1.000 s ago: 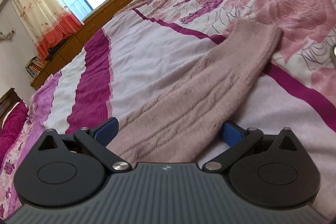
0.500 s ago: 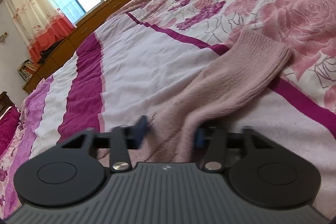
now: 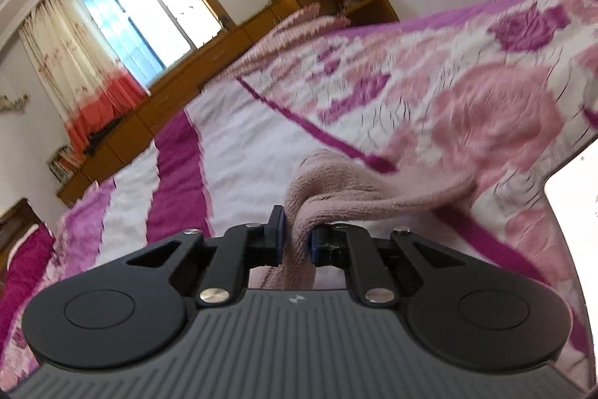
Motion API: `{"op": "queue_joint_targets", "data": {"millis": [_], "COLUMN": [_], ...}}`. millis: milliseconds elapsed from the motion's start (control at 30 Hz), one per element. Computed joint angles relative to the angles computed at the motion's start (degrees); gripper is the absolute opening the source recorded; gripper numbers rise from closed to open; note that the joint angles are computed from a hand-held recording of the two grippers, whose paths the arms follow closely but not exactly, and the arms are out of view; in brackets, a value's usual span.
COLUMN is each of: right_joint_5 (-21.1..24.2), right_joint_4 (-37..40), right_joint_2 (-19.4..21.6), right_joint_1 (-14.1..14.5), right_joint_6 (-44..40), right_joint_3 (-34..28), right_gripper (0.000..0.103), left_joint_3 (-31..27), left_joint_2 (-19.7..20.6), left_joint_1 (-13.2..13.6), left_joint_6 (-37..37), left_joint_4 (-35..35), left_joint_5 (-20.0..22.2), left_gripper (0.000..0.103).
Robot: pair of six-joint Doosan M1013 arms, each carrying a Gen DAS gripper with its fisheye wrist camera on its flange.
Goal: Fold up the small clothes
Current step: 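Carry the gripped sleeve with the right gripper across the cardigan front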
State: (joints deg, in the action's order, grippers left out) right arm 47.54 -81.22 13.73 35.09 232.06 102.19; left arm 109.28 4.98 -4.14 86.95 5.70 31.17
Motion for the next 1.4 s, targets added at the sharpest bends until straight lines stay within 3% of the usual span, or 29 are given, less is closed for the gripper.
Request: {"op": "queue_joint_targets", "data": {"millis": [333,600,900,1400], "right_joint_5": [7.02,4.68,3.47,0.42], "right_joint_4": [-4.97,-5.46,-4.67,2.22], "right_joint_2": [-2.42,-2.5,1.7,10.86], "right_joint_1": [4.03,6.55,10.36,13.67], "right_joint_6": [4.14,2.06,-1.18,-15.99], "right_joint_3": [-0.05,-2.95,-9.12,-24.56], "right_gripper": [0.013,0.013,0.013,0.013], "left_joint_3": [0.65,0.29,0.96,0.39], "left_joint_2": [-0.36,-0.69,-2.99,-3.45], "left_joint_1": [0.48,2.01,3.92,8.47], "left_joint_6": [3.01,9.13,13.24,13.63], "left_joint_4": [-2.19,-8.5,-10.18,-13.5], "left_joint_5": [-1.46,-1.14,-3.55,-3.45], "left_gripper": [0.103,0.103,0.103,0.103]}}
